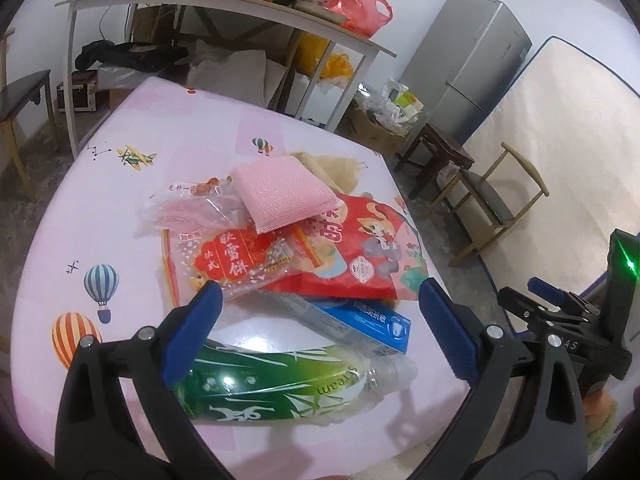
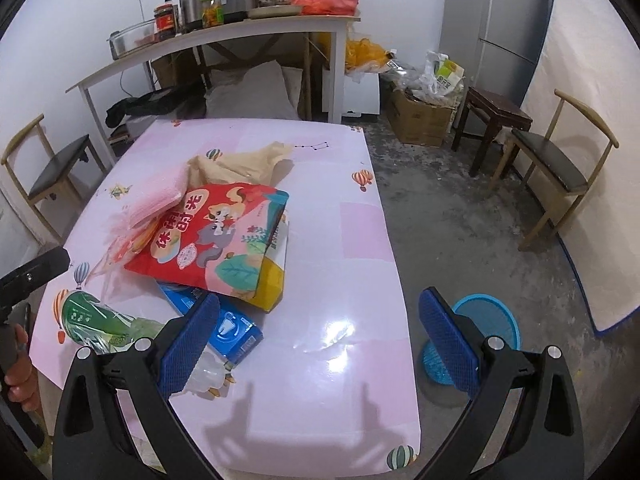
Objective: Collect trash
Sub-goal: 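Move both tools back over the trash pile on the table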
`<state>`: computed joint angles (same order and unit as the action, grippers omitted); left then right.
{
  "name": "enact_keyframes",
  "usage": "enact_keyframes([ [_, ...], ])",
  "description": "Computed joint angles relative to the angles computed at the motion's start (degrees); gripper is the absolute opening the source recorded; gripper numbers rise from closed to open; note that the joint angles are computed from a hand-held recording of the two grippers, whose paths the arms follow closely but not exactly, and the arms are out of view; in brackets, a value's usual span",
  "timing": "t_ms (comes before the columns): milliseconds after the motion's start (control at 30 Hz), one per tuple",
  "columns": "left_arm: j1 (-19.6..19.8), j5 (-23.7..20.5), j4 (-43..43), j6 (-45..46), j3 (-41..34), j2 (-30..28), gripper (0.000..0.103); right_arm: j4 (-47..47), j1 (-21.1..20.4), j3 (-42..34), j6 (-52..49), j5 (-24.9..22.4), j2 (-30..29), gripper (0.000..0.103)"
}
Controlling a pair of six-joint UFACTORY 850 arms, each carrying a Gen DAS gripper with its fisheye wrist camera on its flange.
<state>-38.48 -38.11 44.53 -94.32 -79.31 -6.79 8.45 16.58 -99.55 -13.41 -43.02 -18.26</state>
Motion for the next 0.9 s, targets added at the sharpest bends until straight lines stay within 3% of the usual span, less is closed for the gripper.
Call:
enact_keyframes([
  [167, -0.24, -0.54, 1.57, -1.81, 0.67, 0.53, 0.095, 4.19, -0.86, -1.09, -2.67, 0.23, -0.75, 0.097],
  [500, -0.65, -5.64, 1.95, 0.59, -1.1, 0.83, 0.095, 15.26, -2.37, -3.1, -12.14, 1.0, -3.74, 0.097],
  [700, -0.66, -8.91, 2.53, 1.59, -0.77, 1.83, 0.095, 20.92, -4.03, -8.07, -14.31, -2.33, -8.29, 0.097],
  [900, 0.82, -9.15, -0.01, 4.0, -1.31, 1.04, 0.095, 24.81, -5.09, -16.64, -14.43, -7.57, -14.56, 0.097],
])
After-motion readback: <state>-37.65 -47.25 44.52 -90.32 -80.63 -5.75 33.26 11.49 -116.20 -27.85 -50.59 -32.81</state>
